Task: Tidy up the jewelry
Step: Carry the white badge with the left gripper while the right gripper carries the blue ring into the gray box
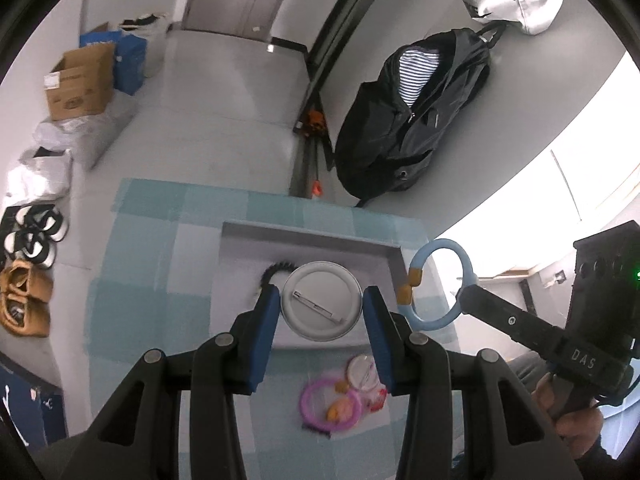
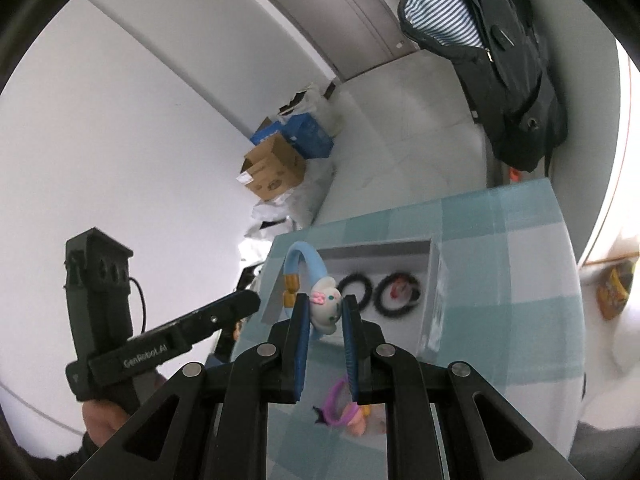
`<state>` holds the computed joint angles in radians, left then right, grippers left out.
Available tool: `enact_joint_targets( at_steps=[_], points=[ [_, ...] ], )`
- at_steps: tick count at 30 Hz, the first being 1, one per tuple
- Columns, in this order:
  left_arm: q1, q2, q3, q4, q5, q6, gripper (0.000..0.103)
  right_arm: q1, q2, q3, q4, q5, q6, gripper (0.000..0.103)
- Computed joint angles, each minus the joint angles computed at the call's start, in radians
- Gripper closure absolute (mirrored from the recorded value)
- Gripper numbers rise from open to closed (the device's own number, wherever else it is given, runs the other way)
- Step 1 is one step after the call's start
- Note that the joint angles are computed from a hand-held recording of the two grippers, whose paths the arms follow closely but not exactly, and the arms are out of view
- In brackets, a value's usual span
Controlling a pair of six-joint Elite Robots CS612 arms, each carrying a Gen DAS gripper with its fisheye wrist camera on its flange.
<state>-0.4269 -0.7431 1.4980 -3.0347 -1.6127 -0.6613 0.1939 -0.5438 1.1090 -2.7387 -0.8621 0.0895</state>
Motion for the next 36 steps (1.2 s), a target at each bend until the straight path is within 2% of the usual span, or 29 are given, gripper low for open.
enact_joint_targets(
  at_steps=[7,13,24,29,36],
  points=[
    [0.025,0.044,-0.055,0.021,-0.092,-0.008,0.066,0.005,0.045,-0.101,0.12,-0.013,-0.04,0.088],
    [0.035,0.068,-0.084,0.042,-0.121,-0.015,0.066,0.013,0.075,-0.157,0.189,-0.023,-0.068,0.088],
    [0.044,0.091,-0.114,0.053,-0.139,-0.02,0.066,0.018,0.099,-0.191,0.22,-0.05,-0.064,0.088],
    [0.056,0.109,-0.127,0.031,-0.206,-0.073,0.066,0.019,0.1,-0.192,0.221,-0.067,-0.055,0.088],
    [0.05,0.109,-0.137,0.047,-0.179,-0.054,0.065,0.023,0.101,-0.196,0.232,-0.091,-0.055,0.085]
  ],
)
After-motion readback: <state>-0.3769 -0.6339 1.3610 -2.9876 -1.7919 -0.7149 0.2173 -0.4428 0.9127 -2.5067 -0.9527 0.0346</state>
